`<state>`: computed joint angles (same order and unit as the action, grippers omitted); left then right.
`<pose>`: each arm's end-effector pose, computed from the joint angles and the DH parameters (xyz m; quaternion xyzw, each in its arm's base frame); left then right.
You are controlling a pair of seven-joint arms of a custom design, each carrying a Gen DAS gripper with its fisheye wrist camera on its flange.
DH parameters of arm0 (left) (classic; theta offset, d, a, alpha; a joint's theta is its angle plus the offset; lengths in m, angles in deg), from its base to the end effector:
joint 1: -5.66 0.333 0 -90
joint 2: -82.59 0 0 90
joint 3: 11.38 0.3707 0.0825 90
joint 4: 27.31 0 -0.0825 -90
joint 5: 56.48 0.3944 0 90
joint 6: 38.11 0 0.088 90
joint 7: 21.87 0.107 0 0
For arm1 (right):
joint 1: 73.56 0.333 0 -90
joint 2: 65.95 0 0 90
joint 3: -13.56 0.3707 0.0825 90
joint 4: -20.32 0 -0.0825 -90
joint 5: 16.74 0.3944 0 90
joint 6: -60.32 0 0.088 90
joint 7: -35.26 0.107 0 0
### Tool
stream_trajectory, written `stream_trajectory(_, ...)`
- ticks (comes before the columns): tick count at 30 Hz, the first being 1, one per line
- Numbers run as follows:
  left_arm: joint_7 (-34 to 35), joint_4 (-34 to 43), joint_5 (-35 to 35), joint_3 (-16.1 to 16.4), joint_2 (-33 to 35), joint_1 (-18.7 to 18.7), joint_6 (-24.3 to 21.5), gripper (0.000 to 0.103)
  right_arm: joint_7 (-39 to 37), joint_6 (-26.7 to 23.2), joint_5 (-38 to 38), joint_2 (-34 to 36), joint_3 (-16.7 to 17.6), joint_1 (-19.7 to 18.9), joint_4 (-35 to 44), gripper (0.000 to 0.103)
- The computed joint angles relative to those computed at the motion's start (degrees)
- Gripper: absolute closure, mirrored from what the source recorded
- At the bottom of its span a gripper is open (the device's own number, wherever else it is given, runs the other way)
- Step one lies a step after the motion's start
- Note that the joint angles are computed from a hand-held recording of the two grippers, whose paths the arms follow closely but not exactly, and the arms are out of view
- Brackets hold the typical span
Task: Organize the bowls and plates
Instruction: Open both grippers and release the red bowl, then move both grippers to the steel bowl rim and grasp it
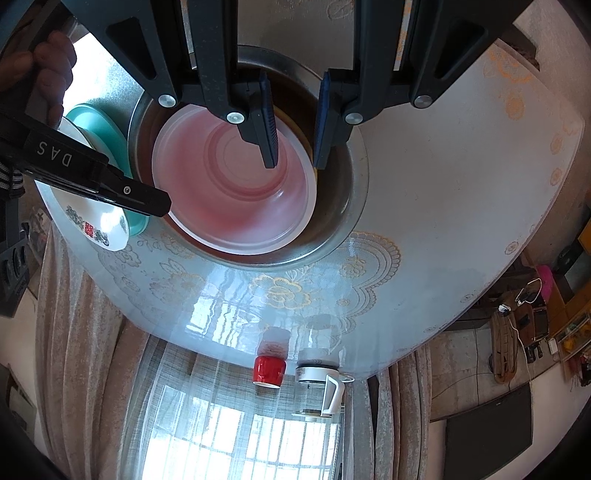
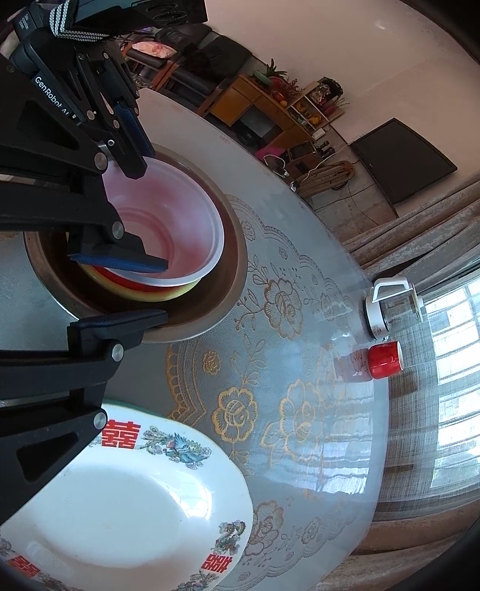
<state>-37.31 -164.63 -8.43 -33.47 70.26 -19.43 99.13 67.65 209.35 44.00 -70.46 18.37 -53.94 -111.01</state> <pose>0.3287 -0.3555 0.4631 -0.7890 0.5049 -0.2441 0.2509 0.4932 0.2053 0.4645 -0.8196 0.4328 0.0126 0.3751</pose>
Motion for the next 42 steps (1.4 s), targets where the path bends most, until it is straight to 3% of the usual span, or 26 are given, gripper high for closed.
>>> stream_trajectory(31, -4.0, -4.7, -2.0, -0.2, -7.0, 0.4, -3.8, 0.082, 2.4, 0.3, -0.8, -1.7, -0.9, -1.0, -2.3, 0.078)
stream_trajectory(42, -5.7, -6.8, -2.3, -0.2, -8.2, 1.5, -0.7, 0.082, 1.8, 1.4, -2.7, -1.1, -0.4, -0.5, -2.4, 0.078)
